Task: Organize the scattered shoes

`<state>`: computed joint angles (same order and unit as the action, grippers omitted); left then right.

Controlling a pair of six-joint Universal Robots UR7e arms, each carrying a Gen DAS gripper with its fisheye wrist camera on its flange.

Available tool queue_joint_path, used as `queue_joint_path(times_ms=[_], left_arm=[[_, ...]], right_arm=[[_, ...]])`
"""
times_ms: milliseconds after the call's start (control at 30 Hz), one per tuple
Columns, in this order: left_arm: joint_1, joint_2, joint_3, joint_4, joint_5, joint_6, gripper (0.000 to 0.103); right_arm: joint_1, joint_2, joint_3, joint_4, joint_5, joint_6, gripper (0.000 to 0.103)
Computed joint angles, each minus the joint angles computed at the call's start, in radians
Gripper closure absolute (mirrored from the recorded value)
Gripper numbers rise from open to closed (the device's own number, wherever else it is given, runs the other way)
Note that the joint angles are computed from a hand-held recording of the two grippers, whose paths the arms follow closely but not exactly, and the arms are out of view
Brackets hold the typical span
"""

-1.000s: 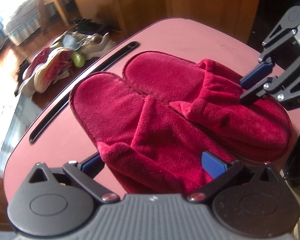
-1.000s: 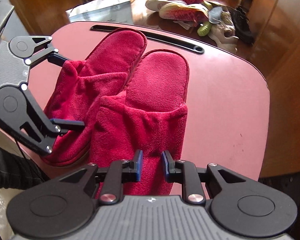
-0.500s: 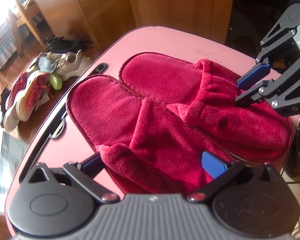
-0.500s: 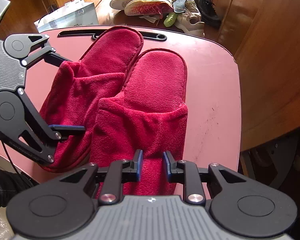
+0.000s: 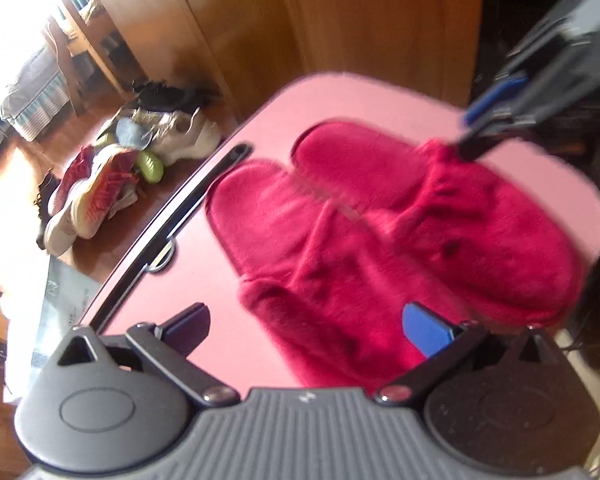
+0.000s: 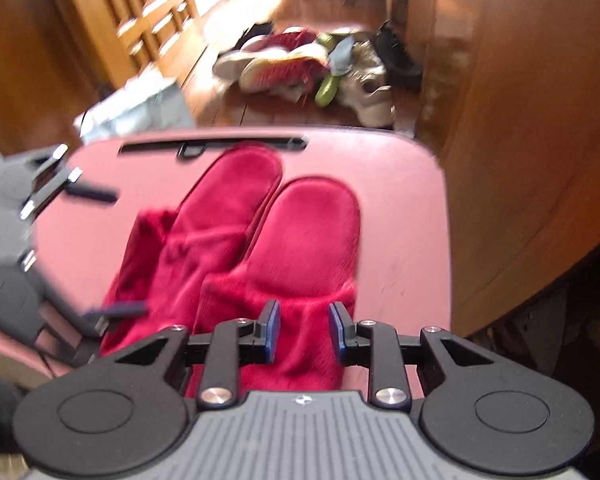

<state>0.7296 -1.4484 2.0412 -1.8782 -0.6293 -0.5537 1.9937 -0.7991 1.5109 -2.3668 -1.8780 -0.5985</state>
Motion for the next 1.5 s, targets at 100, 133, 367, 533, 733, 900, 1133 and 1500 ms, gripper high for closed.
queue_joint_path(times_ms=[100,133,367,533,733,900,1133,1500], left_arm=[[-0.018,0.034,0.015,-0.071,-0.031,0.074,0.0],[-0.023,0.046,0.018,-0.084,-0.043,0.092,0.0],[0.01,0.112,0.025,-0.185,-0.105,0.105,0.0],[0.04,0.094,0.037,-0.24,-0.145,0.072,0.0],[0.053,0.071,0.042,-0.23,-0.162,0.045,0.0],[0.049,0.05,0.048,-0.198,-0.166,0.012,0.0],[0.018,0.081,0.047,-0.097,-0.117,0.034,0.0],[0.002,0.05,0.054,-0.185,-0.146,-0.053,0.0]], right_arm=[[0.008,0.03,-0.01,-0.035,0.002,-0.063,0.077],[0.009,0.037,-0.014,-0.037,0.003,-0.073,0.077],[0.015,0.089,-0.049,-0.001,-0.016,-0.104,0.077],[0.009,0.116,-0.052,-0.009,-0.048,-0.116,0.077],[0.012,0.129,-0.054,-0.036,-0.055,-0.094,0.077],[0.02,0.145,-0.06,-0.061,-0.07,-0.069,0.077],[0.034,0.161,-0.059,-0.094,-0.095,-0.027,0.076],[0.025,0.122,-0.067,-0.073,-0.024,-0.042,0.075]])
